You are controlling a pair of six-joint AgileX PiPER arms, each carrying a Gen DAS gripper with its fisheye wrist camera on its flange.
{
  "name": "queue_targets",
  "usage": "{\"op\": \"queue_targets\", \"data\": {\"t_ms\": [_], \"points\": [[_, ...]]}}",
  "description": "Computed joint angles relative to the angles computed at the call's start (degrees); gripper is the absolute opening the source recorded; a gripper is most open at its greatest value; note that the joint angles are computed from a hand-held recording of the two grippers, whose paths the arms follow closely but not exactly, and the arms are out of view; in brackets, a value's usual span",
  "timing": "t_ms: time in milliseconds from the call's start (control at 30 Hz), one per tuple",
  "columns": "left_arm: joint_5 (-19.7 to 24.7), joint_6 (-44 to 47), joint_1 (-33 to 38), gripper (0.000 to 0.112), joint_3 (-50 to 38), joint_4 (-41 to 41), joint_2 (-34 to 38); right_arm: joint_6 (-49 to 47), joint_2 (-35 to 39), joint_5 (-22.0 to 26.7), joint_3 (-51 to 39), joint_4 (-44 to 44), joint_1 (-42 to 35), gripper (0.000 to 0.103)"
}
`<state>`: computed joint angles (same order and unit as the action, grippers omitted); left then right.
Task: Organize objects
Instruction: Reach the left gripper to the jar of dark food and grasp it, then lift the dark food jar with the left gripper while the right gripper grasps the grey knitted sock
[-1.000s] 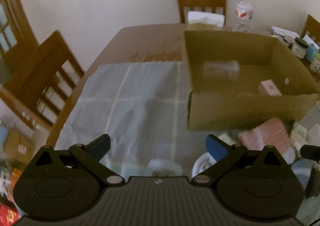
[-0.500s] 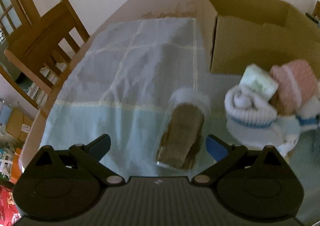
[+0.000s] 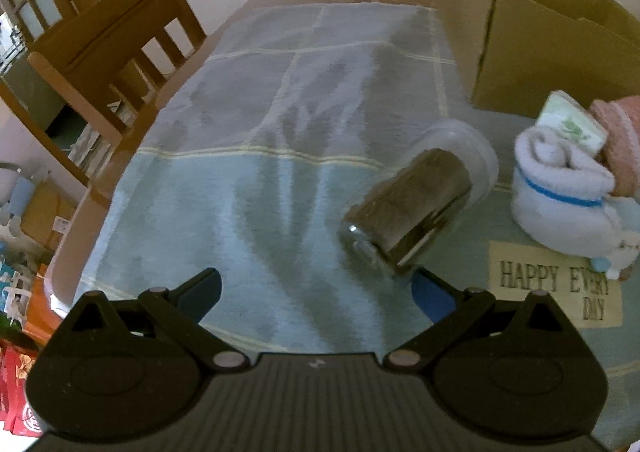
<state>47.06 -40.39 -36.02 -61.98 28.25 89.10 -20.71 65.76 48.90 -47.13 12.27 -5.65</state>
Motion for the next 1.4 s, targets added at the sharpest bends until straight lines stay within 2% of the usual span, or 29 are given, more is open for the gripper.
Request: {"op": "queue_targets", "data": {"t_ms": [233,300,367,433,533,633,733,800,900,1067,1133,1267,1400], "points": [[-1.6,1.3,3.4,0.101,0.4,1.3,0.2,7.3,0.8,2.6,-1.0,-4.1,4.4,0.103],[-1.7,1.1,3.9,0.101,0.2,2.0,0.5,7.2,0.8,4.1,-1.6,-2.3,3.4,0.103],[-1.5,0.8,4.2,0.101,0.0,2.9,0.7,5.1,1.7,7.6,-3.1,1.0,1.9,0.103],[-1.4,1.4,4.3,0.101,-0.1,2.2,0.2,5.2,1.5,8.2,-3.6,0.8,2.5,0.103],[-0.7,5.0,4.7,0.101,-1.5,-3.5,-0.5,6.6,0.9,6.9,-3.5,-1.5,3.5,0.103],[-0.8,8.7,5.8,0.101,-3.7,-11.0,-0.8,5.1,2.0,6.7,-4.0,-0.3,2.0,0.103],[-0.6,8.6,6.0,0.101,-6.8,-16.7,0.2,3.9,2.9,6.2,-4.2,-1.0,2.5,0.103],[-0.4,6.3,5.7,0.101,-8.6,-18.1,1.5,2.9,3.2,5.9,-4.2,-1.5,3.0,0.103],[1.7,-1.9,4.0,0.101,-12.8,-16.3,5.0,-0.1,3.7,5.8,-4.3,-1.0,2.4,0.103],[4.9,-14.6,1.1,0.101,-18.2,-10.6,9.9,-6.9,5.0,6.6,-5.1,1.9,-0.6,0.103],[7.9,-18.0,-0.2,0.101,-21.2,-8.0,12.3,-9.1,5.4,7.0,-5.3,2.9,-1.7,0.103],[10.8,-19.6,-1.3,0.101,-23.7,-6.3,14.8,-11.8,6.1,6.5,-5.5,3.9,-1.8,0.103],[11.0,-20.3,-1.2,0.101,-22.1,-6.5,14.4,-14.0,6.1,6.5,-5.1,4.6,-2.5,0.103]]}}
